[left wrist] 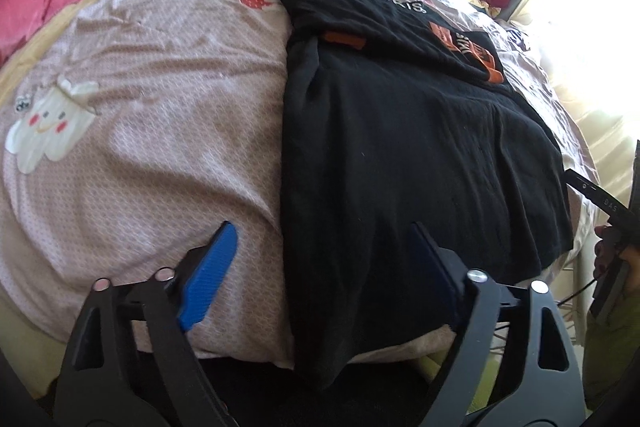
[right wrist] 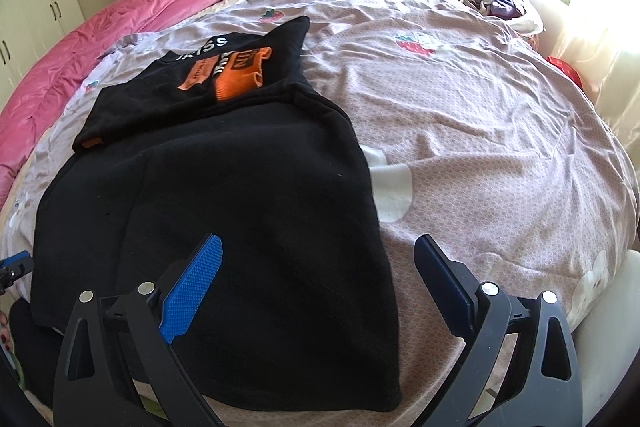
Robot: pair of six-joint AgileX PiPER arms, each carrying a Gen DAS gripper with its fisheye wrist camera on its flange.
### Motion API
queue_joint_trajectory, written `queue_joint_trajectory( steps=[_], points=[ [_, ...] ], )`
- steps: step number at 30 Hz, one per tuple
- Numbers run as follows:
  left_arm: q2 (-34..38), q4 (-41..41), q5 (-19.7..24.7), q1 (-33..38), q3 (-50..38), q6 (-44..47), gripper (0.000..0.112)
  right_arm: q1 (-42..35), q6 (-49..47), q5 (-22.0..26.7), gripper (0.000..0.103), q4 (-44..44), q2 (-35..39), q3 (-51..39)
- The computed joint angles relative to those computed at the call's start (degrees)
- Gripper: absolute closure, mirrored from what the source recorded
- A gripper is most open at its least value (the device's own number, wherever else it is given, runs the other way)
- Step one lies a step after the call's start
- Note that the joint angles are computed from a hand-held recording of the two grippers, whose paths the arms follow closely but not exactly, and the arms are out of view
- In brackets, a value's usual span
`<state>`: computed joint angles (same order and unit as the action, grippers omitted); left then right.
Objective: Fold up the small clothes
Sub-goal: 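Move both open tools down to the sweatshirt hem, then close both tools on the sweatshirt hem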
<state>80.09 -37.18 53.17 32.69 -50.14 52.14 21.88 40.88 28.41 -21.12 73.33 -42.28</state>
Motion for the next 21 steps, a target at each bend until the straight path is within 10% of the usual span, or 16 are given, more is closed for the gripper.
queue_joint_trajectory(
  steps=[8, 16, 21],
  points=[
    [1.02, 0.02, -0.72, -2.10, 2.23, -0.57, 0.055, -4.94, -9.93, -0.85, 0.009, 7.77, -3.00, 2.89],
    [1.04, 0.49, -2.40, -3.22, 2.83, -1.44, 0.055, -9.94, -27.99, -1.82, 0.058, 24.20, -2.12, 4.98],
    [1.37, -0.19, -2.65, -3.10, 2.86, -1.15, 0.058, -11.18, -33.31, -3.60, 0.065, 28.82, -0.80, 5.98]
  ],
)
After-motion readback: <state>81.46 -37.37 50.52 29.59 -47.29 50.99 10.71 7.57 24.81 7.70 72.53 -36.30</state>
